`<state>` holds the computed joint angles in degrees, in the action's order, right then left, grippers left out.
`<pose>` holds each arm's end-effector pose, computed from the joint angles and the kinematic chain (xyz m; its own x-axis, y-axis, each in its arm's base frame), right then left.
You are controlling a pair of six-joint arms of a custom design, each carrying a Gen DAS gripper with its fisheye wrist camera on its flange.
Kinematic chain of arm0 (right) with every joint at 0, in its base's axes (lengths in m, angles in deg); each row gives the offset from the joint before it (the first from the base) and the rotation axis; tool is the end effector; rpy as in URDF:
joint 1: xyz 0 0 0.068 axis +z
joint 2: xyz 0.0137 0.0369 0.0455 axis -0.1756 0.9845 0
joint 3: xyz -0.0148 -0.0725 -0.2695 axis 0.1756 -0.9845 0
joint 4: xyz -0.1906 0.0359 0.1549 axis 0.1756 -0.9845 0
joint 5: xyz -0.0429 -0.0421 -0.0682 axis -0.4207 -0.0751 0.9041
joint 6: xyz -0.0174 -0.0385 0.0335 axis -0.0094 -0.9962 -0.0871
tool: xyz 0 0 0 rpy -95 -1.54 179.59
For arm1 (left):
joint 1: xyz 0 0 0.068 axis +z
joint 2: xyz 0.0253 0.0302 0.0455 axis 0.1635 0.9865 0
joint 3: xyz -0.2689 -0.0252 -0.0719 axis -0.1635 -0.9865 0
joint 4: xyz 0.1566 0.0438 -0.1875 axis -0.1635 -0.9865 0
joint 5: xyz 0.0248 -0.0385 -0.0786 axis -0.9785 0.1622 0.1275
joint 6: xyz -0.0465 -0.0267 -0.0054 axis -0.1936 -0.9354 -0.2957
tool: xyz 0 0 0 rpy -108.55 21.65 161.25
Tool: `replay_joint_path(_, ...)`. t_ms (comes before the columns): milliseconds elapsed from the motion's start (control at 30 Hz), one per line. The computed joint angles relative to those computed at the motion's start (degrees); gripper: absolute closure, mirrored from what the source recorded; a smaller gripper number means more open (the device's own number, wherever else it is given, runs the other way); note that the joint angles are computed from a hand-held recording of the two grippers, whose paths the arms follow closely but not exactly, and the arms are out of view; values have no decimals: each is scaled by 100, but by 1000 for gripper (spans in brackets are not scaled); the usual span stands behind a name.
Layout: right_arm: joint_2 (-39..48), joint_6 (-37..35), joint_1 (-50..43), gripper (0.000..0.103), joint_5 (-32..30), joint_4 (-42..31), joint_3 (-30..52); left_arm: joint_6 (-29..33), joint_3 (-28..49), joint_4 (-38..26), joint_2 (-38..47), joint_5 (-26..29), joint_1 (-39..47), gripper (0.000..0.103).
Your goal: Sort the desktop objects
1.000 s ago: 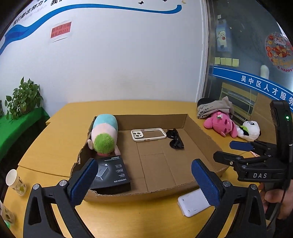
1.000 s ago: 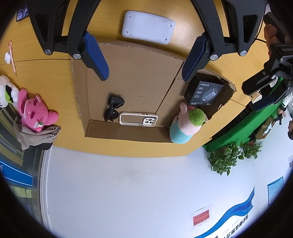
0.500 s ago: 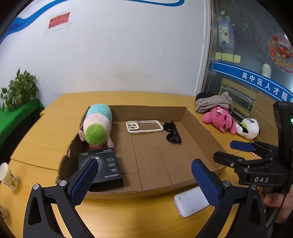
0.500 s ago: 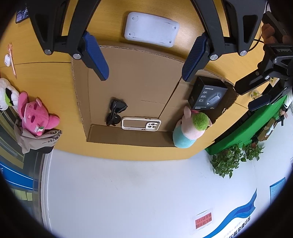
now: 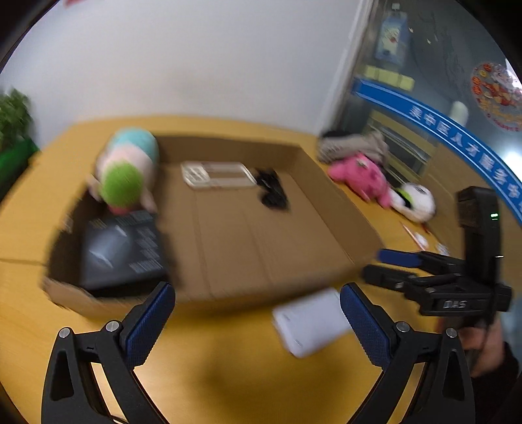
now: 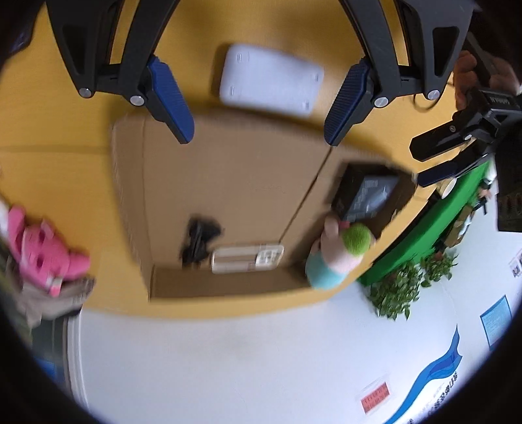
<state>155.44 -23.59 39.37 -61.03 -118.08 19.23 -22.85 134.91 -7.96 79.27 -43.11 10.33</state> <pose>0.1650 0.1770 0.3021 -0.7613 0.0548 -0.6460 -0.1441 0.9572 0.2510 0.2070 -0.0142 0.2925 -0.7153 0.1027 -0.6912 0.4026 0.8690 -0.2876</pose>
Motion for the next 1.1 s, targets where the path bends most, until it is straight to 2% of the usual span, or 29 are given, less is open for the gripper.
replay_joint_path(133,-61,-8,22,21,-759,560,-779,185,-139,-243,585,430,-181,9)
replay_joint_path(200,162,-50,102,21,-963,773,-967,87,-167,-205,945,564,-297,13)
replay_joint_path(300,516,-182,321,18,-758,790,-964,-20,-220,-42,1420,676,-458,22)
replay_joint_path(400,606,-226,279,18,-821,913,-1046,-184,-233,54,1764,655,-671,33)
replay_joint_path(500,587,-241,291,18,-871,1048,-1147,-292,-345,268,1831,789,-800,45)
replay_joint_path(600,595,-253,454,18,-778,1133,-1185,-395,-422,412,1744,600,-885,52)
replay_joint_path(633,583,-221,487,18,-770,1123,-1192,-366,-436,400,1732,545,-865,57)
replay_joint_path(800,577,-14,869,18,-1398,1174,-1127,319,-327,-153,1782,728,-118,59)
replay_joint_path(867,659,-77,1211,18,-1808,1333,-1085,800,-266,-507,1811,880,324,69)
replay_joint_path(900,706,-176,1408,18,-1901,1375,-1028,1061,-197,-754,1840,944,565,70)
replay_joint_path(967,737,-356,1698,18,-1751,1256,-858,1414,-113,-1102,1817,963,984,67)
replay_joint_path(1000,705,-413,1746,18,-1606,1162,-796,1549,-86,-1248,1812,1009,1151,62)
replay_joint_path(1067,565,-433,1599,18,-1404,1059,-781,1770,-62,-1515,1762,1116,1406,34)
replay_joint_path(1100,511,-439,1479,18,-1370,1043,-793,1812,-94,-1568,1705,1138,1451,29)
